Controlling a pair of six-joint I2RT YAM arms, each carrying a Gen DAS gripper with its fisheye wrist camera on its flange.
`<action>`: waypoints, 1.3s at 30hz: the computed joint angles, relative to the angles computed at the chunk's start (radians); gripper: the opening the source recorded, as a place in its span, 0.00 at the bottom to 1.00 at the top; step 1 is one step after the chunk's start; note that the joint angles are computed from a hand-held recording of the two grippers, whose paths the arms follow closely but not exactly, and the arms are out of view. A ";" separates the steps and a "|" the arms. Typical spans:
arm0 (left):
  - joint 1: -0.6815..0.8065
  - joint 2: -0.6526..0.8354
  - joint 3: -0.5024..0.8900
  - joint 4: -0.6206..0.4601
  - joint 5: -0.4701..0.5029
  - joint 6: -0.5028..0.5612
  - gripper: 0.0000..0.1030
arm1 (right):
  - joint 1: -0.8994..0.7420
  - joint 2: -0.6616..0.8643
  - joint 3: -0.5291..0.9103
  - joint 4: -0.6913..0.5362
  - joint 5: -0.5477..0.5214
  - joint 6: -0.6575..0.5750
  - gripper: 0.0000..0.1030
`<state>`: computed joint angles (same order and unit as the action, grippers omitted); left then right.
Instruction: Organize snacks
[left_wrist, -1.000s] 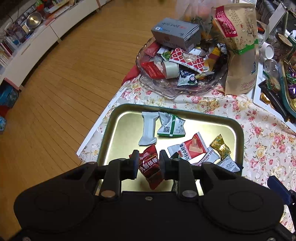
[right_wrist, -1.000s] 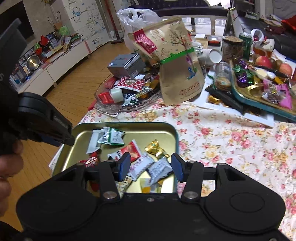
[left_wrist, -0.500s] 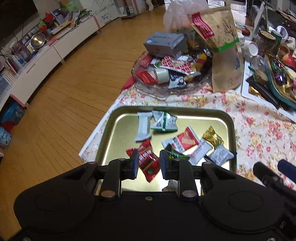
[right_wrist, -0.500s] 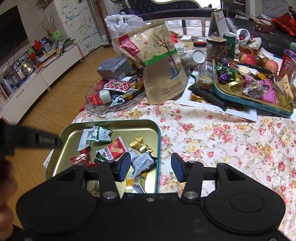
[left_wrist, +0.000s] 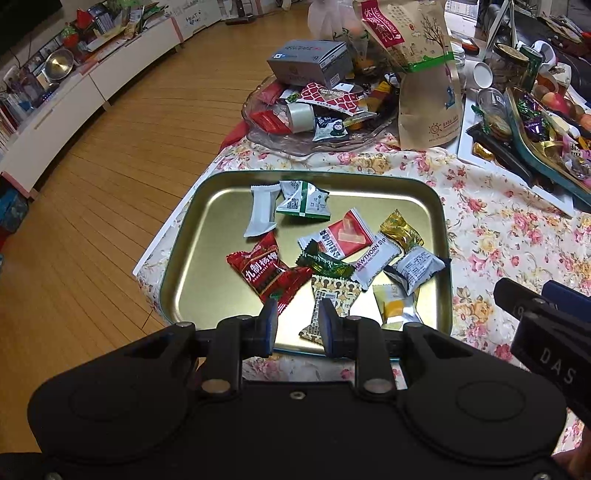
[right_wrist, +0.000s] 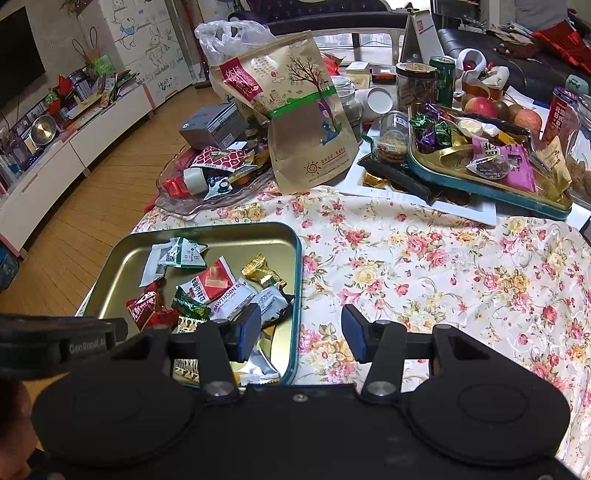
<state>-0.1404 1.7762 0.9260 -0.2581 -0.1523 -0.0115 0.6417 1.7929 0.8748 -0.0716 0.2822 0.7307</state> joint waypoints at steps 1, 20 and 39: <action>0.001 0.000 -0.005 0.002 0.003 -0.002 0.33 | 0.001 0.000 0.000 0.000 0.001 0.000 0.50; 0.014 0.047 -0.001 0.029 0.030 0.015 0.33 | 0.002 0.047 0.034 -0.027 -0.008 0.004 0.50; 0.021 0.044 -0.001 0.034 0.039 0.009 0.33 | 0.002 0.094 0.069 -0.050 -0.020 0.006 0.50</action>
